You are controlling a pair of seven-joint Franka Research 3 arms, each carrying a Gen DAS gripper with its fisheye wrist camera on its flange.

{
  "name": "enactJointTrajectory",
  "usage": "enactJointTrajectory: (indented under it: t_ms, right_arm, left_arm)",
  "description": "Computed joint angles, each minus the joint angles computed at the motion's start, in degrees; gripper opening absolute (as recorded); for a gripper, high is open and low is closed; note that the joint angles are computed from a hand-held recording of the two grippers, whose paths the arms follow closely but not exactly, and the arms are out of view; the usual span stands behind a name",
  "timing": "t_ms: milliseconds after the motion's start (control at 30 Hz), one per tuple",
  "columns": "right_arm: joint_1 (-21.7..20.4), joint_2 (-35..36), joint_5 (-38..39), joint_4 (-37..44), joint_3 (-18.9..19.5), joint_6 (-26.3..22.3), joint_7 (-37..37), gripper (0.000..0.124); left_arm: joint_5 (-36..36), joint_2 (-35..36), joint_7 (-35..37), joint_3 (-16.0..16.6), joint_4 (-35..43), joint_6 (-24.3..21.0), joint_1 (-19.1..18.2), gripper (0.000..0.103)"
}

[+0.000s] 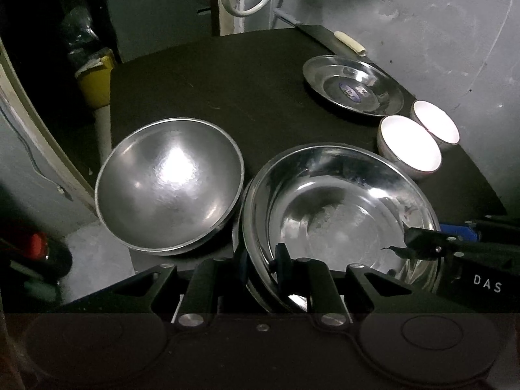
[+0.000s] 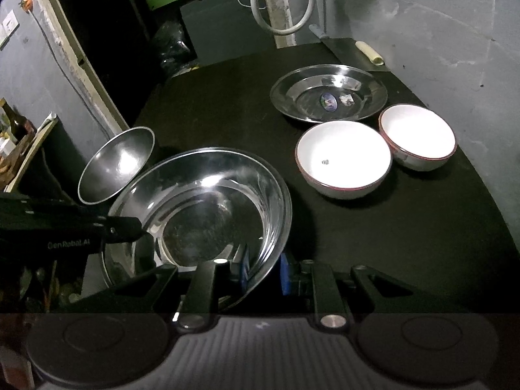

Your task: Organize plates and bowls

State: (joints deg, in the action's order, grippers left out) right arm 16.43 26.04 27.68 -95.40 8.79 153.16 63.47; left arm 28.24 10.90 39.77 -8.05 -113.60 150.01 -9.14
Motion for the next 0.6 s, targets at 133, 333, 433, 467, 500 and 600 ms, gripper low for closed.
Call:
enactJointTrajectory:
  t_ms: [133, 333, 433, 467, 500, 600]
  right_arm:
    - [0.18, 0.40, -0.35, 0.19, -0.08, 0.37, -0.17, 0.022]
    - [0.43, 0.49, -0.95, -0.01, -0.16, 1.03, -0.37, 0.022]
    - [0.53, 0.42, -1.25, -0.17, -0.18, 1.28, -0.39, 0.022]
    - [0.54, 0.46, -1.34, -0.10, -0.19, 1.27, -0.39, 0.022]
    - [0.54, 0.48, -1.42, -0.08, -0.20, 1.28, -0.42, 0.022]
    - [0.55, 0.56, -1.68, 0.01, -0.20, 1.34, -0.59, 0.023]
  left_arm:
    - [1.02, 0.44, -0.28, 0.12, 0.78, -1.14, -0.39, 0.019]
    - [2.67, 1.26, 0.78, 0.00, 2.50, -4.16, -1.17, 0.021]
    - [3.08, 1.64, 1.25, -0.07, 3.23, -5.37, -1.47, 0.023]
    - [3.10, 1.63, 1.46, -0.09, 3.29, -5.58, -1.49, 0.024]
    - [3.13, 1.78, 1.74, -0.13, 3.54, -5.91, -1.54, 0.026]
    - [3.22, 2.01, 2.44, -0.20, 3.99, -6.61, -1.71, 0.031]
